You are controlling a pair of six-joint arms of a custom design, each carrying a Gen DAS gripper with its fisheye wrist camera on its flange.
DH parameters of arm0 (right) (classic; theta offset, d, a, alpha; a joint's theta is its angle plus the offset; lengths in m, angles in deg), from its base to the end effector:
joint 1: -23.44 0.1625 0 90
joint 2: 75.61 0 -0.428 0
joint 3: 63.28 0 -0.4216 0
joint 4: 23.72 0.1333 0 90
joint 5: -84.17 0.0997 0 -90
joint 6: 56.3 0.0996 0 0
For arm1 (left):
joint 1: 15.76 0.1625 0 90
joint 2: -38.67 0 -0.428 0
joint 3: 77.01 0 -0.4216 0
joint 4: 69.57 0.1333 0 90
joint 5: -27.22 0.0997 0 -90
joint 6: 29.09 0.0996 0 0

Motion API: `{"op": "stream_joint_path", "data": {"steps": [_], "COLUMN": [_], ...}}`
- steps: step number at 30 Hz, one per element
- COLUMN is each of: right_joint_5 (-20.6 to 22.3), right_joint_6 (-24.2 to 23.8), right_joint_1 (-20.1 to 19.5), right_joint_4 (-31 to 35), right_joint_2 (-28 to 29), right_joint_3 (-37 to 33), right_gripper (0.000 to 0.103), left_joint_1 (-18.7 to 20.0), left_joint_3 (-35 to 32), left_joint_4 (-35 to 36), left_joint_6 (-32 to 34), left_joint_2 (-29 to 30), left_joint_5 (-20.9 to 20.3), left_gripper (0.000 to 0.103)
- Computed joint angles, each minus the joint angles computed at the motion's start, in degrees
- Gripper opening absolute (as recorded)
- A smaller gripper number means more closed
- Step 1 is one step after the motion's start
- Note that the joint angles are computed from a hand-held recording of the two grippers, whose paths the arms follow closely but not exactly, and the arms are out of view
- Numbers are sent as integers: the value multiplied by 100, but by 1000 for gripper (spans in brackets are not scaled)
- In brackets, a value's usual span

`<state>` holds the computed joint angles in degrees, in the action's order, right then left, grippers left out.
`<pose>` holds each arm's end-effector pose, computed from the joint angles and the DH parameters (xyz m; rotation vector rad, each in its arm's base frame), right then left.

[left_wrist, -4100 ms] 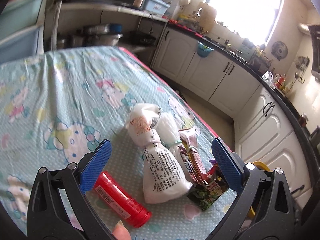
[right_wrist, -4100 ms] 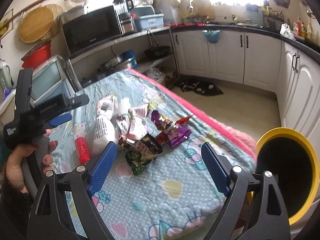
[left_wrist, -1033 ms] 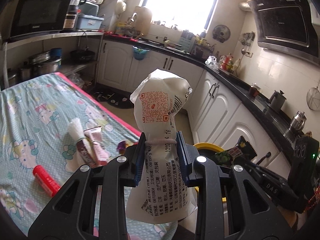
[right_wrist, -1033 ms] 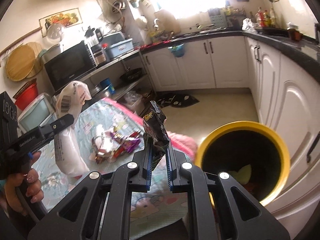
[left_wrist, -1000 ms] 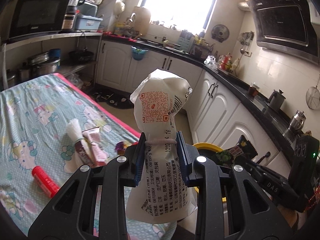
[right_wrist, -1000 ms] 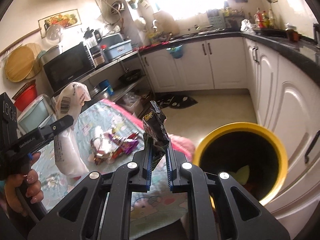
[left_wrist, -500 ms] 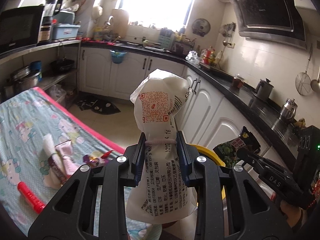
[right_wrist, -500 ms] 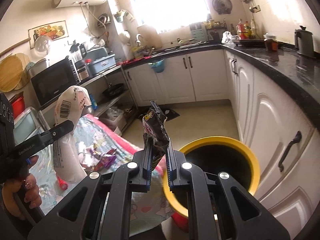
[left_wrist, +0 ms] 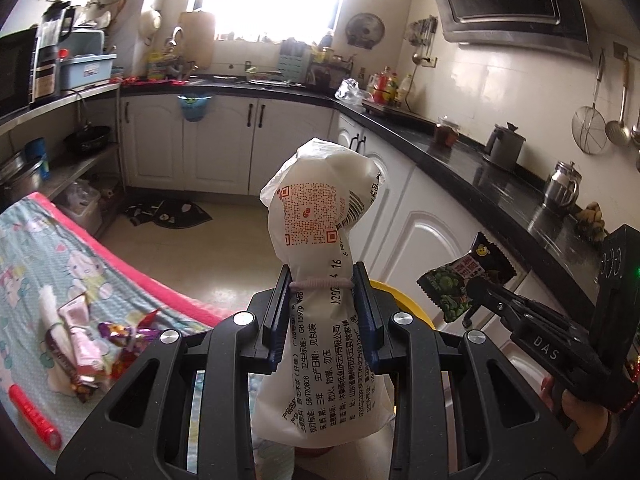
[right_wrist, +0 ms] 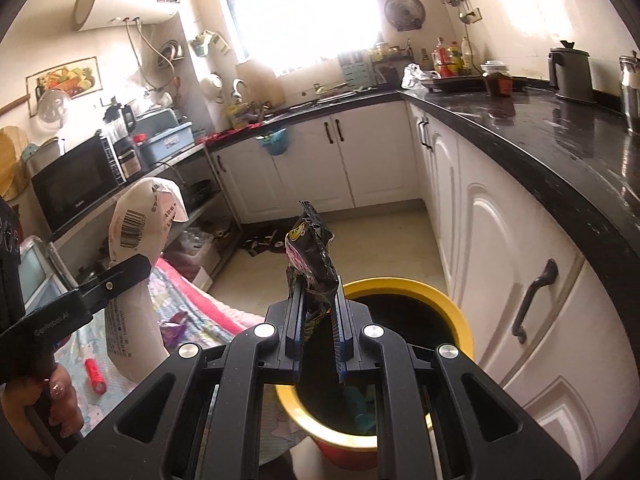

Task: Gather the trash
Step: 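Carry the white bag and dark snack packet with both tools over the yellow-rimmed bin, then open both tools to drop the bag and packet into the bin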

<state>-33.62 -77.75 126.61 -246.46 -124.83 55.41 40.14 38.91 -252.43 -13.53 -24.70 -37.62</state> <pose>0.2101 -0.5167 0.1412 0.3438 -2.2613 1.3490 -0.1812 -0.5809 0.2061 0.9109 2.4828 -1.0495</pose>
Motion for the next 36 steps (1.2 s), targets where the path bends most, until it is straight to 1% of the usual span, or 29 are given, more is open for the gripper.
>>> {"op": "stream_joint_path", "data": {"steps": [6,12,24,33,34,35,36], "right_joint_5": [23,-63,-183,-318,-325,-334,-385], "right_joint_6": [121,219,532,750,768,788,810], "right_joint_1": [-151,-288,-650,-828,-833,-845,-846], "right_joint_4": [13,70,484,752,777,794,803], "right_joint_2": [-12,22,200,395,412,427,447], "right_joint_3": [23,5,-117,-228,-258,-263,-277], "right_gripper": [12,12,12,15,17,25,30], "left_joint_1": [-21,6,202,329,344,354,366], "left_joint_3": [-146,-351,-810,-1071,-1092,-1099,-1110], "left_joint_4": [68,197,612,830,865,869,872], "left_joint_6": [3,-44,-177,-295,-322,-341,-360], "left_joint_2": [248,552,1138,1420,1433,1443,1456], "left_joint_5": [12,22,-138,-74,-82,-77,-64], "left_gripper": [23,23,23,24,24,24,25]}}
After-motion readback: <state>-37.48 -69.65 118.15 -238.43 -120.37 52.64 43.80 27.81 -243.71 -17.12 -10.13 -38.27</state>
